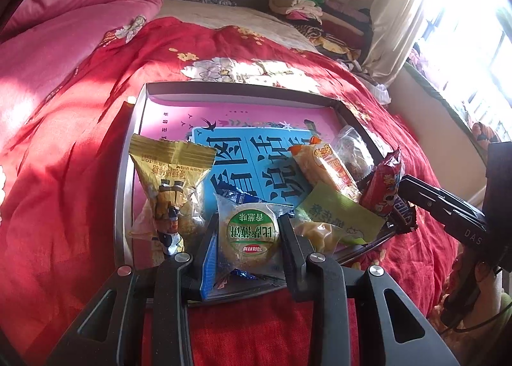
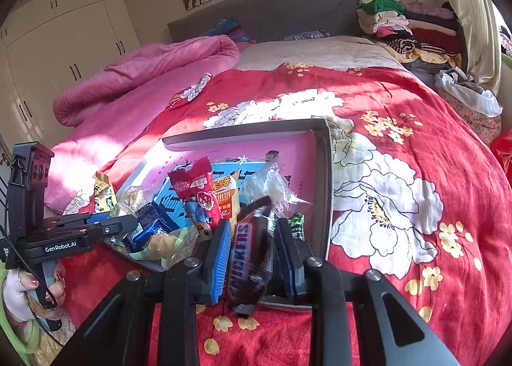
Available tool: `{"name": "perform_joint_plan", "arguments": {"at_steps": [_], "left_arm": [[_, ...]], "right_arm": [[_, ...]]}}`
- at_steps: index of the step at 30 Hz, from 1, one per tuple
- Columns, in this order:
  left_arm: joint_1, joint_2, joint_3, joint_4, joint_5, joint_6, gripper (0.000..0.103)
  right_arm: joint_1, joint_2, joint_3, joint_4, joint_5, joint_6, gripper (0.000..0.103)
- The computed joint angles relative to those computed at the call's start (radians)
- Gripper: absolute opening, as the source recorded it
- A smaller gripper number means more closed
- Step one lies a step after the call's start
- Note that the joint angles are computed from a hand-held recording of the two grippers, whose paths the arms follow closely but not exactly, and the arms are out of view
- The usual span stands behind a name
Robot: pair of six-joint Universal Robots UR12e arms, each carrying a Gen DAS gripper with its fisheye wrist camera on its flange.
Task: Organize snacks
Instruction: 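Lower the bun packet into the tray with the left tool while the right lowers the Snickers bar in, then open both tools and withdraw them from the tray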
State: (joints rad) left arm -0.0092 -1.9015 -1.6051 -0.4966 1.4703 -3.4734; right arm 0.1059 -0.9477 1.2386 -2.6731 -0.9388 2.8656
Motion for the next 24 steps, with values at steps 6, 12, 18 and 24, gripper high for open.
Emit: {"name": "perform_joint_plan", "arguments": {"at_steps": [6, 12, 18, 24], "left_arm": [[0.001, 0.001, -0.002, 0.003, -0.009, -0.001, 0.039], [-0.002, 0.003, -0.003, 0.014, -0.008, 0.004, 0.054], [-0.003, 0.008, -0.007, 0.03, -0.005, 0.01, 0.064], [-0.008, 0.022, -0.024, 0.104, 0.001, 0.015, 0.076]], "right_arm": [[-0.003, -0.007, 0.013, -0.022, -0.003, 0.019, 0.032], [-0.006, -0.013, 0.025, -0.048, 0.005, 0.027, 0.038], [-0.006, -0.019, 0.035, -0.065, 0.001, 0.033, 0.041], [-0.01, -0.033, 0.064, -0.165, -0.017, 0.067, 0.051]]}}
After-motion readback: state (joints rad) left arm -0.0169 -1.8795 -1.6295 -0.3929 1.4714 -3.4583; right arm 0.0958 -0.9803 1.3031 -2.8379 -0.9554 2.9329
